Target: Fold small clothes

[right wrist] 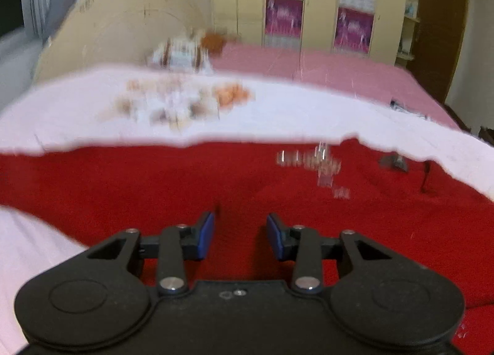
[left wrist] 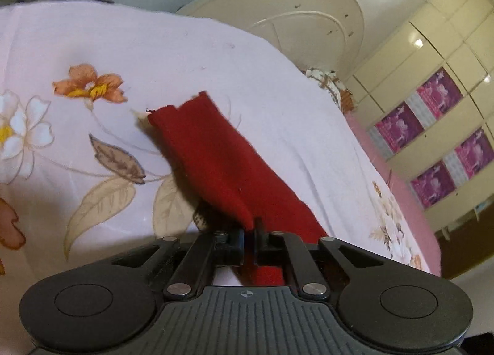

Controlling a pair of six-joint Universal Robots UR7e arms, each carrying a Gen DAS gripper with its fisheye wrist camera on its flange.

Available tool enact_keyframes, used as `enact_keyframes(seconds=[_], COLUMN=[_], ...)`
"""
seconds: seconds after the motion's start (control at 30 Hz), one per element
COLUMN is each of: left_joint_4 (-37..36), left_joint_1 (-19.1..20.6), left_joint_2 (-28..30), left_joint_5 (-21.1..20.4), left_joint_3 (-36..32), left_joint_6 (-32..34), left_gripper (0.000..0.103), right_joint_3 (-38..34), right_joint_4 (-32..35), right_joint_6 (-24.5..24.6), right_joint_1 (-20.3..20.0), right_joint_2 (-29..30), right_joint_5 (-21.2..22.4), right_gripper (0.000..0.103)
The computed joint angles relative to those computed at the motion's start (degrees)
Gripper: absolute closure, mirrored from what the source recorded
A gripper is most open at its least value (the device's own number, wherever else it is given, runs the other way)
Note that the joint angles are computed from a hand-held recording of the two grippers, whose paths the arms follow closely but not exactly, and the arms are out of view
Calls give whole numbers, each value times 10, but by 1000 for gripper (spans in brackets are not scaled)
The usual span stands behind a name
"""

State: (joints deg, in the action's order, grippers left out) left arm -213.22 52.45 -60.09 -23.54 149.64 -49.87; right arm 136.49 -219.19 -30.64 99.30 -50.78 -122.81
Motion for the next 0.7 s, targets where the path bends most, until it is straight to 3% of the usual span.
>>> enact_keyframes(seconds=[0.07,0.13,0.27,0.4,0.47,0.53,0.6,0.7], left_joint_4=[-29,-72,-148,-161,-141,-118,-80,-24], left_joint_1=[-6,-19,-64,-96,-112,-131,-149,-164], left_joint_2=[20,44,73,96,103,114,126,161], left_joint_5=[12,30,37,-2,-26,-53,-86,-146], left_joint_3=[-5,-14,-42,-88,-107,-125,-146,-185], left_joint_6=[16,50,191,281,292,307,310,303], left_gripper=[98,98,98,98,98,98,98,98], right_joint_3=[6,4,3,17,18,22,32,48], right_joint_4=[-1,-57,-27,-13,-22,22,21,31], right_joint_6=[-19,-41,-17,19,-11,18,43,42], right_joint_1=[-2,-1,-1,-10,-9,-11,-18,-31], right_joint_2=[0,28,12,-11,-1,-35,-63,-104], right_joint_5=[5,0,5,34,29,48,66,65], right_gripper=[66,64,64,65,64,70,67,67])
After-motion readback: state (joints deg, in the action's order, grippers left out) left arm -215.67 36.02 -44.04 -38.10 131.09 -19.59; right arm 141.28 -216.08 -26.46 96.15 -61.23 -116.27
